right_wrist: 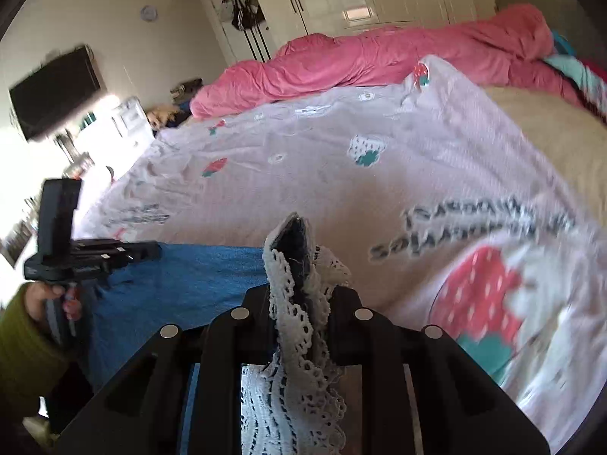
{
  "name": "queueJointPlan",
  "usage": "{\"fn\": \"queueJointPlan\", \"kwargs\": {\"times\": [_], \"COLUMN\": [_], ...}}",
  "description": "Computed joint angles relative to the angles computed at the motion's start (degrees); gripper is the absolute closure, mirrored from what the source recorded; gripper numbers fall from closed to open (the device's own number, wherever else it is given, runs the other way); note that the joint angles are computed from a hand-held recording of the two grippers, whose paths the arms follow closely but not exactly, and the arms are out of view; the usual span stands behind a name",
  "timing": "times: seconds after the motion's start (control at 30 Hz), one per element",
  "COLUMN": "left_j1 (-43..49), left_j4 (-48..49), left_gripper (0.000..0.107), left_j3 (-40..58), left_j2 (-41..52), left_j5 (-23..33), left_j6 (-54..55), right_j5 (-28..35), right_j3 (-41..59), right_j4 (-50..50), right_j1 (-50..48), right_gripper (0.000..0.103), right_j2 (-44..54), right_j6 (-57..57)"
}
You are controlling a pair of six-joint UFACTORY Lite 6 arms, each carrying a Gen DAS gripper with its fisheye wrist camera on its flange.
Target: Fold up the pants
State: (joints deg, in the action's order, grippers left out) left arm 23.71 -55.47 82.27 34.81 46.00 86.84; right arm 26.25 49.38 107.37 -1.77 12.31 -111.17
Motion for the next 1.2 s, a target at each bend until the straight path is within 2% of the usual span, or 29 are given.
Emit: {"fn": "queueJointPlan", "kwargs": {"times": [0.13, 0.17, 0.2, 0.23, 0.3, 0.37, 0.43, 0.47, 0.5, 0.53, 0.67, 0.77, 0.87, 0.93, 1.0, 1.07, 1.13, 1.2], "left_j1": [-3.1, -3.9, -4.3, -4.1, -2.6, -1.0, 0.1, 0.4, 1.5, 2.6, 9.1, 17.1, 24.2, 27.7, 31.1, 32.9, 33.9, 34.6], "left_j4": [0.0, 0.3, 1.0, 2.2, 1.6, -0.9, -1.1, -1.7, -2.8, -4.1, -6.7, -7.7, -5.9, -5.8, -4.0, -4.4, -4.7, -3.9], "left_gripper": [0.102, 0.107, 0.107, 0.107, 0.107, 0.106, 0.103, 0.090, 0.082, 0.071, 0.063, 0.058, 0.058, 0.057, 0.052, 0.052, 0.052, 0.053], "left_j3": [2.8, 3.1, 4.0, 5.5, 7.5, 8.7, 8.3, 7.1, 4.7, 2.0, -7.2, -16.2, -20.7, -22.1, -20.3, -19.0, -17.6, -15.4], "left_j2": [3.1, 4.0, 5.5, 7.5, 10.5, 11.8, 10.8, 9.7, 7.3, 5.0, -3.1, -9.5, -12.1, -13.3, -12.4, -11.3, -9.6, -7.3], "left_j5": [-7.1, -9.8, -11.7, -11.9, -9.9, -7.5, -6.5, -6.8, -6.8, -6.8, -1.3, 1.7, 3.7, 3.6, 4.8, 4.2, 2.0, 2.5], "left_j6": [-0.4, -0.3, -1.0, -2.1, -2.3, -0.3, -0.7, -0.1, 1.8, 3.8, 8.7, 15.5, 18.8, 20.9, 20.2, 20.7, 20.7, 19.0], "right_j5": [-7.9, -9.4, -11.1, -11.8, -10.0, -7.5, -5.6, -5.3, -3.7, 0.3, 9.1, 13.9, 18.8, 20.1, 21.4, 20.8, 17.3, 13.5], "right_j3": [9.8, 12.1, 13.9, 14.7, 14.5, 13.0, 9.7, 8.0, 5.8, 1.4, -14.6, -27.8, -38.0, -41.1, -42.2, -42.8, -43.2, -43.9], "right_j4": [-8.6, -12.6, -14.6, -14.3, -7.4, -4.9, -3.1, -3.1, -3.1, -2.6, -2.6, -5.6, -12.6, -16.3, -17.9, -16.5, -13.1, -8.1], "right_j1": [3.1, 3.8, 4.5, 4.8, 3.8, 1.5, -1.3, -2.6, -4.2, -7.6, -16.9, -23.2, -30.0, -31.6, -32.2, -29.4, -24.2, -19.7], "right_gripper": [0.085, 0.084, 0.083, 0.081, 0.078, 0.066, 0.055, 0.051, 0.050, 0.049, 0.046, 0.045, 0.045, 0.045, 0.045, 0.045, 0.045, 0.044], "right_j2": [9.7, 12.6, 15.6, 17.4, 18.8, 17.9, 14.7, 12.7, 10.5, 6.7, -7.3, -18.1, -26.0, -28.7, -27.9, -27.6, -27.8, -28.8], "right_j6": [7.2, 10.8, 12.8, 12.3, 5.4, 4.0, 3.8, 5.0, 5.4, 5.3, 3.2, 3.1, 5.1, 7.3, 8.9, 9.8, 11.5, 12.0]}}
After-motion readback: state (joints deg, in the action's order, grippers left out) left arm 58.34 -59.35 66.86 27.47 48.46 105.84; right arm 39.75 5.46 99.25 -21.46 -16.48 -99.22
